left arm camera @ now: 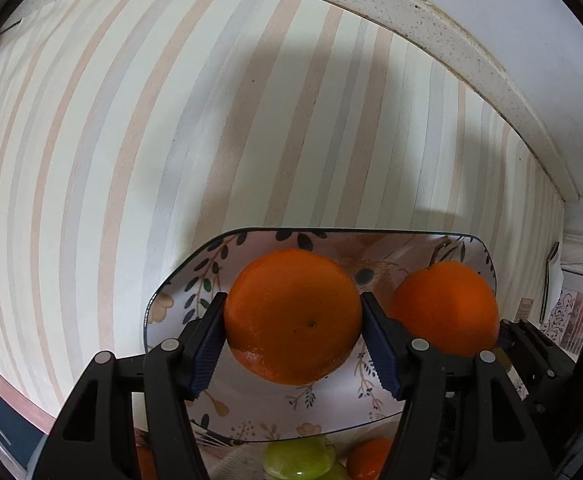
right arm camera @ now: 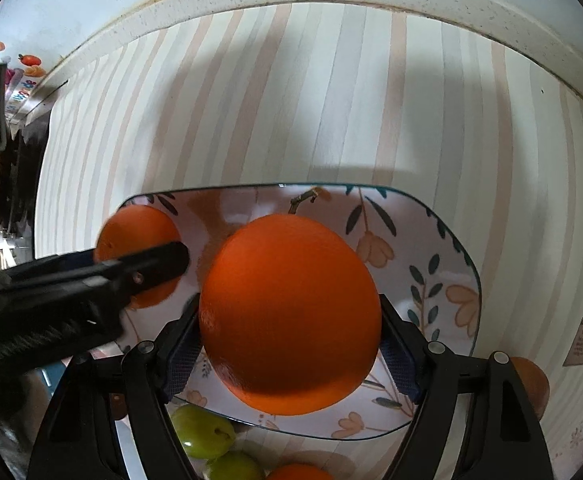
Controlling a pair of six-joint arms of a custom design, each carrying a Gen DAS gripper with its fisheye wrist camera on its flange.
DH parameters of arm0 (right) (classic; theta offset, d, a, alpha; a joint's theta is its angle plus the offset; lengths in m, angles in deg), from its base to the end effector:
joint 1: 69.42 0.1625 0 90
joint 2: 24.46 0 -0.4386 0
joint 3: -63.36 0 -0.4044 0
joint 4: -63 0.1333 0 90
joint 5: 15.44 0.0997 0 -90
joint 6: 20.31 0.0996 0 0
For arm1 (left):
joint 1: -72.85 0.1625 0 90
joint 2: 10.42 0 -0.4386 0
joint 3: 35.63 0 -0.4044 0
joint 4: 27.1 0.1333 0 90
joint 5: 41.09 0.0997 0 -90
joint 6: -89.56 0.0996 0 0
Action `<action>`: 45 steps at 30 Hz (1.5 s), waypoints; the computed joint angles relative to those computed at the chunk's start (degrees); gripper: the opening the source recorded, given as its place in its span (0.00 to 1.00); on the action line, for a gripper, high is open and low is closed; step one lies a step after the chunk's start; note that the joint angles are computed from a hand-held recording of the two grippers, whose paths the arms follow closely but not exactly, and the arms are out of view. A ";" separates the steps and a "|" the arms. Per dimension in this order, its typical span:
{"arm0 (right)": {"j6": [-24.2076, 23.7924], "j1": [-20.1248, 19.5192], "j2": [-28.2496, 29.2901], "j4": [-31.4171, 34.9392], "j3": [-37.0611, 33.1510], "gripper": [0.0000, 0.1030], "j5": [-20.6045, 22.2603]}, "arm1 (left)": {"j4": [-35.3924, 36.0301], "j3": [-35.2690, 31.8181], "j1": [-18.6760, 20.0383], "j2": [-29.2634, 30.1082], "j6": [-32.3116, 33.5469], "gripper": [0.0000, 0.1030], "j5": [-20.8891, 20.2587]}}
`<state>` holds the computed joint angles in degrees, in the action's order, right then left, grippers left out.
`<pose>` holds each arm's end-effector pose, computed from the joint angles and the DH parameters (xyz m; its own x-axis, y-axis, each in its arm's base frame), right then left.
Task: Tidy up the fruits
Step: 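Carry both oranges onto the floral plate and open both tools, then grasp a green apple with the left tool while the right tool grasps the brown apple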
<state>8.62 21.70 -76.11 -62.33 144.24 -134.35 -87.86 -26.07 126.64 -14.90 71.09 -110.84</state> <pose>0.0995 -0.7316 0.2329 -0.7763 0.5109 0.3693 0.4069 0.8535 -0.3255 -0.3784 -0.8009 0.0276 -0.7632 0.4639 -0.4498 0.2595 0.8575 0.4442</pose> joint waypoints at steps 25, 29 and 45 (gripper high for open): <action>6.98 8.61 -11.76 -4.58 13.87 0.92 -7.18 | -28.23 44.34 -6.74 -28.57 2.87 0.82 9.66; 7.89 10.84 -13.89 -7.16 17.03 0.92 -9.89 | -32.62 50.48 -8.17 -32.70 4.38 0.82 10.86; 9.38 20.69 -18.44 -8.82 21.56 0.92 -20.16 | -42.21 62.14 -12.42 -44.22 8.01 0.82 11.89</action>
